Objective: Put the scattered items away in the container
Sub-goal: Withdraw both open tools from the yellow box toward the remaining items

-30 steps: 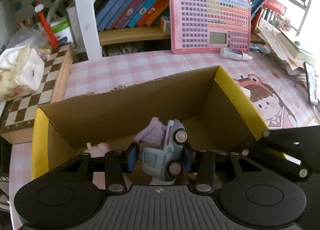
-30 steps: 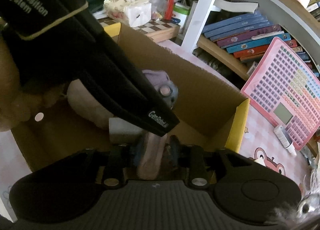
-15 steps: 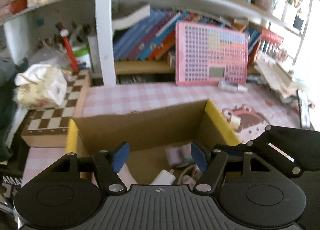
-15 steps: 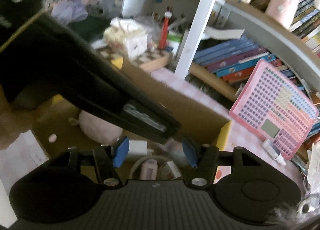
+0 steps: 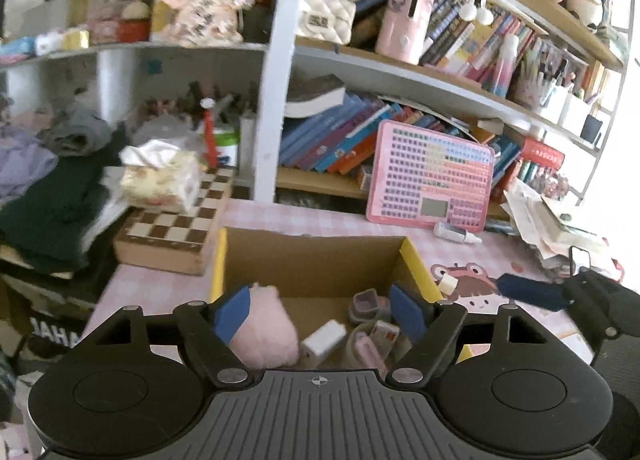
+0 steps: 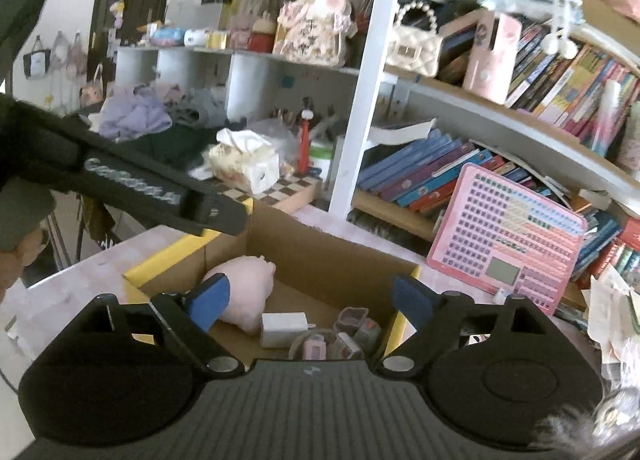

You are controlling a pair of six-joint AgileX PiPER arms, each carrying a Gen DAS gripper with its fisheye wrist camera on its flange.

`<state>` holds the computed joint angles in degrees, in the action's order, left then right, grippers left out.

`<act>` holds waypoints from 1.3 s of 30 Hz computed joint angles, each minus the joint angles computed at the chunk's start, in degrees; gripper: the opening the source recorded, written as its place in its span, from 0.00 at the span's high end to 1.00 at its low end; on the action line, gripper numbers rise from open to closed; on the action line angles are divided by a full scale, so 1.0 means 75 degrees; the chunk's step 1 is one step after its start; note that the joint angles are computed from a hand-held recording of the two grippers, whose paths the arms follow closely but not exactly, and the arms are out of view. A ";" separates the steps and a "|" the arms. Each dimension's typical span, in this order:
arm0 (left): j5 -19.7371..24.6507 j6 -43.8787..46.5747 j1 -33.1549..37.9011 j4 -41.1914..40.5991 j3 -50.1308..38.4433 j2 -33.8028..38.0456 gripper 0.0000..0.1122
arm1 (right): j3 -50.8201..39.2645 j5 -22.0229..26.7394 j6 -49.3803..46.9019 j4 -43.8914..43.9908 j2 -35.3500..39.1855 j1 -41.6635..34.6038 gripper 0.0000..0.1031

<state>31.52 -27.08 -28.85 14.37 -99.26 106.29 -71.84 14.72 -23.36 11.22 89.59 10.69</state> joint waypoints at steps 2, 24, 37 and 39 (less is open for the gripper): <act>-0.0068 -0.0559 -0.0198 0.0795 0.0526 -0.0414 0.23 | 0.0335 -0.0083 0.0352 -0.0233 -0.0324 0.0081 0.10; 0.0536 -0.4888 -0.1855 0.4693 0.4618 -0.2714 0.11 | 0.3549 0.0040 0.8895 -0.7826 -0.2682 0.1713 0.03; 0.0521 -0.3734 -0.1833 0.3411 0.4862 -0.2483 0.11 | 0.3784 0.1096 0.8331 -0.6340 -0.2744 0.1536 0.03; 0.0481 -0.3405 -0.1875 0.3163 0.4861 -0.2458 0.11 | 0.3818 0.1234 0.8369 -0.6277 -0.2786 0.1527 0.03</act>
<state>35.12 -52.62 -42.91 38.09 -62.80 87.86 -43.21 23.97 39.41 -35.86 68.70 22.14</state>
